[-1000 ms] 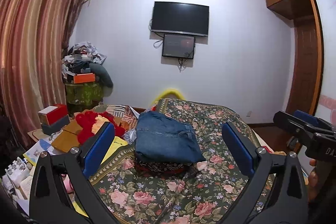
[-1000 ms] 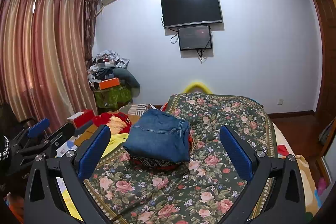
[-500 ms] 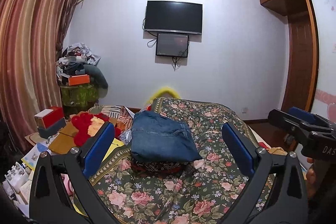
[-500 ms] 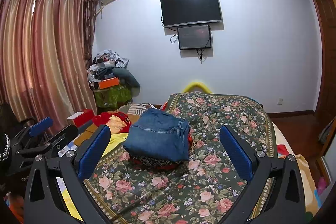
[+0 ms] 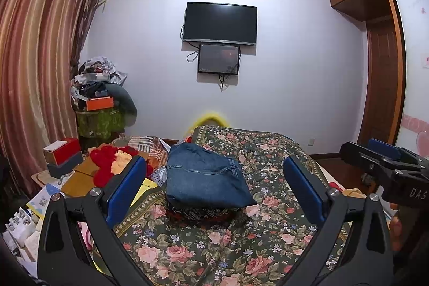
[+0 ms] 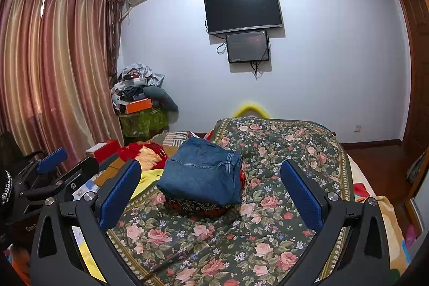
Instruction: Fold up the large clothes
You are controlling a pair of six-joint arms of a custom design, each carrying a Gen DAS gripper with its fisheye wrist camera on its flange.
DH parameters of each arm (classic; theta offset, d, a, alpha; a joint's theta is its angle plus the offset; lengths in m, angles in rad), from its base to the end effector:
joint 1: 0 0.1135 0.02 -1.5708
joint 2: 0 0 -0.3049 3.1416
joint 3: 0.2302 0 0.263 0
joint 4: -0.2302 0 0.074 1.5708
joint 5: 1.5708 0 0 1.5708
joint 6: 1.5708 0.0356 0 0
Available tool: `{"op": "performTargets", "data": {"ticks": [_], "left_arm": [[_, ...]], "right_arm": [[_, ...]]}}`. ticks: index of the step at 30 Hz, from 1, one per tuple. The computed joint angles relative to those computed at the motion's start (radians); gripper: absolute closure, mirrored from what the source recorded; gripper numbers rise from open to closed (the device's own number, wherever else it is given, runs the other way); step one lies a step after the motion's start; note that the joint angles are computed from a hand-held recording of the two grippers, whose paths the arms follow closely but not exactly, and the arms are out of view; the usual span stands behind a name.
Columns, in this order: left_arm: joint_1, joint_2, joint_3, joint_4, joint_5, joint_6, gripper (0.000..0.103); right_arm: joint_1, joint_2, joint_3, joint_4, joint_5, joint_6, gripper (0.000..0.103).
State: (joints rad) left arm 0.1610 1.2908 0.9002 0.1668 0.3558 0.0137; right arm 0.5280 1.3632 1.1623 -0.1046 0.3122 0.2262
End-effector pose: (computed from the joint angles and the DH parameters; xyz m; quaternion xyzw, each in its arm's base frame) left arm 0.2982 0.0359 0.3407 0.0535 0.7753 -0.0842 0.6236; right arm 0.2845 0.1532 0.3871 -0.0289 0.8014 0.0985 0.5892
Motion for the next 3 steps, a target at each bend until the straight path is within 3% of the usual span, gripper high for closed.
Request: {"op": "performTargets", "data": {"ticks": [3], "left_arm": [[0.002,-0.004,0.0,-0.003,0.003,0.002,0.001]], "right_arm": [[0.004,0.0,0.0,-0.001,0.004,0.003,0.0]]}}
